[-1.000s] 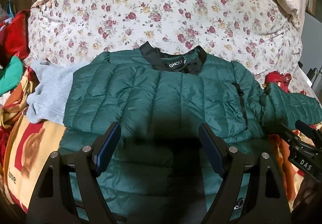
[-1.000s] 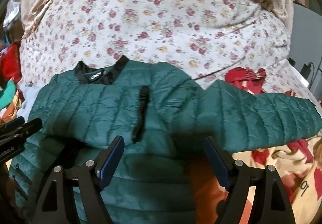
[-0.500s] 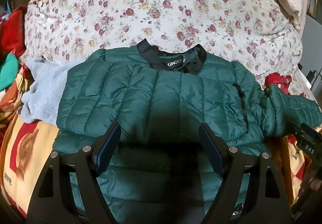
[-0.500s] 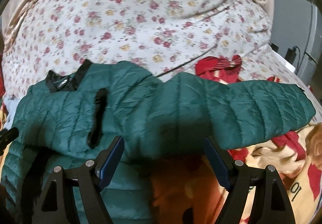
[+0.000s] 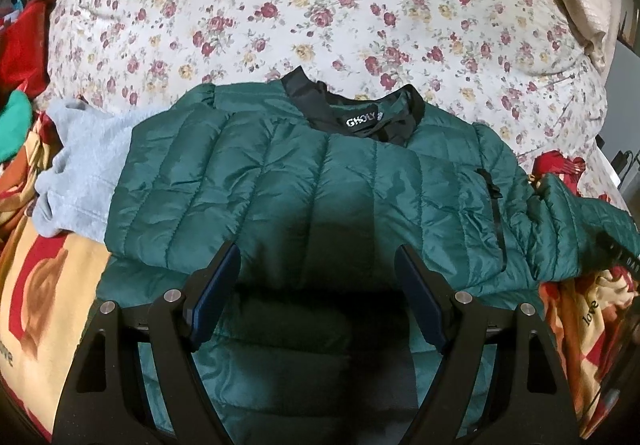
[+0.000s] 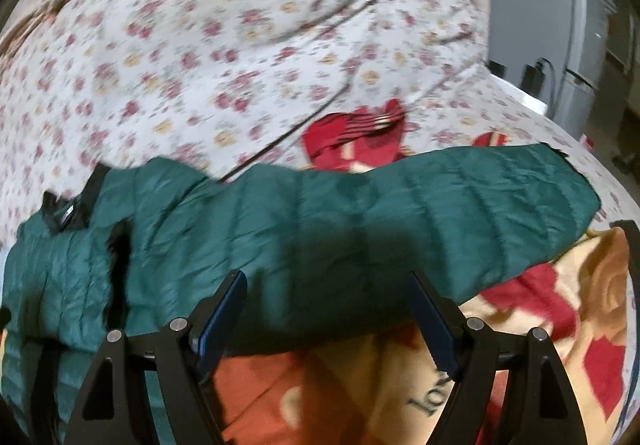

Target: Fold large clothes

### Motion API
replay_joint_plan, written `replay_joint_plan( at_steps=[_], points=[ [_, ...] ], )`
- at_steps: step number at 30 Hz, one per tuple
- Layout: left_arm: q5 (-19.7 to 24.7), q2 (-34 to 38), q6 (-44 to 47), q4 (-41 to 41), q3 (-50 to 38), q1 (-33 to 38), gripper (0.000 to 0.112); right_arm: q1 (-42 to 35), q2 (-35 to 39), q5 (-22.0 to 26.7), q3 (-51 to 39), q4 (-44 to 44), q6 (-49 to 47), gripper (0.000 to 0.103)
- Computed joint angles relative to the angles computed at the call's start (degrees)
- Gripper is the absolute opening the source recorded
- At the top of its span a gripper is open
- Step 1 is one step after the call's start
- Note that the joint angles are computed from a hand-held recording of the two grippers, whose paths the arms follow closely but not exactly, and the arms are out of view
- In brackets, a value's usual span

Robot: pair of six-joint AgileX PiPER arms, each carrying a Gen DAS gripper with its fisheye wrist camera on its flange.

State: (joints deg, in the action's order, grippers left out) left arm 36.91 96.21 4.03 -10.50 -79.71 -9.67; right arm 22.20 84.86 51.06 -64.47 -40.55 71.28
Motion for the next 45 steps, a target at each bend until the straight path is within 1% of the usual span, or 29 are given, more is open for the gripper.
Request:
replay_joint_plan(
  at_steps=[4, 10, 12, 16, 17, 19, 21, 22, 23, 24, 25, 26, 27, 28, 29, 31, 35, 37, 39, 42, 44, 45],
  points=[
    [0.1, 0.7, 1.0, -0.9, -0.2, 0.5, 0.080, -4.7, -1.6, 0.5, 1.0, -0.1, -0.8, 0.079],
    [-0.5, 0.8, 2.7, -2.5, -0.3, 1.4, 0.080, -12.8, -6.2, -0.4, 5.2, -1.3, 2.1, 0.079],
    [-0.7, 0.9, 2.8, -2.5, -0.3, 1.7, 0.080, -16.8, -7.0, -1.8, 6.3, 0.3, 1.6, 0.079],
    [-0.7, 1.4, 2.4, -2.3, -0.8, 2.5, 0.080, -25.6, -7.7, -6.6, 8.7, 5.9, -0.2, 0.079],
    [-0.6, 1.7, 2.2, -2.3, -1.0, 2.8, 0.080, -28.3, -7.5, -8.9, 9.2, 8.5, -2.3, 0.080],
    [-0.4, 2.1, 2.1, -2.5, -1.3, 3.2, 0.080, -31.2, -7.3, -12.8, 10.0, 10.5, -4.1, 0.080],
    [-0.3, 2.5, 1.7, -2.3, -1.4, 3.3, 0.080, -32.0, -6.5, -13.5, 9.3, 9.3, -3.8, 0.080],
    [-0.2, 2.7, 1.4, -1.8, -1.3, 3.2, 0.080, -32.9, -5.8, -14.3, 8.8, 10.3, -5.3, 0.080],
    [-0.1, 2.8, 1.2, -1.3, -1.3, 3.1, 0.080, -34.1, -5.7, -15.9, 8.8, 11.9, -7.1, 0.076],
    [-0.1, 2.8, 0.9, -0.6, -1.3, 3.0, 0.080, -35.5, -5.5, -17.9, 9.0, 13.0, -8.3, 0.067],
    [-0.2, 2.8, 0.6, 0.1, -1.1, 2.9, 0.080, -36.8, -5.4, -19.3, 9.1, 15.0, -10.3, 0.044],
    [-0.4, 2.8, 0.5, 0.4, -0.9, 3.0, 0.080, -38.4, -5.2, -21.0, 9.2, 19.1, -14.2, 0.033],
    [-0.6, 2.6, 0.8, 0.3, -0.7, 3.3, 0.080, -39.9, -5.3, -22.5, 9.4, 23.4, -18.3, 0.029],
    [-0.8, 2.5, 1.4, -0.4, -0.4, 3.7, 0.080, -40.4, -5.8, -23.1, 9.7, 25.6, -20.8, 0.021],
    [-0.8, 2.5, 1.8, -0.9, -0.5, 4.2, 0.080, -40.5, -6.4, -23.7, 9.9, 26.9, -22.8, 0.016],
    [-0.5, 2.7, 2.1, -1.8, -0.8, 5.0, 0.080, -40.5, -9.1, -26.3, 11.6, 31.9, -28.7, 0.013],
    [0.3, 2.7, 2.1, -2.6, -1.5, 5.9, 0.080, -39.4, -14.4, -30.1, 14.3, 49.0, -43.6, 0.012],
    [0.1, 2.2, 2.1, -2.4, -1.1, 6.1, 0.080, -37.1, -15.7, -30.6, 14.4, 52.4, -46.1, 0.011],
    [0.1, 1.7, 2.7, -2.6, -1.0, 6.3, 0.080, -32.7, -16.1, -31.0, 13.2, 51.4, -44.4, 0.010],
    [-0.2, 1.0, 3.2, -2.9, -0.9, 6.9, 0.080, -24.5, -15.7, -30.2, 10.2, 44.8, -37.9, 0.010],
    [0.1, 0.9, 3.8, -3.6, -1.3, 7.5, 0.080, -17.7, -13.3, -29.1, 6.4, 39.7, -33.3, 0.010],
    [0.4, 1.0, 3.8, -3.6, -1.7, 7.7, 0.080, -15.8, -12.3, -28.8, 5.0, 39.0, -32.8, 0.010]
  ],
)
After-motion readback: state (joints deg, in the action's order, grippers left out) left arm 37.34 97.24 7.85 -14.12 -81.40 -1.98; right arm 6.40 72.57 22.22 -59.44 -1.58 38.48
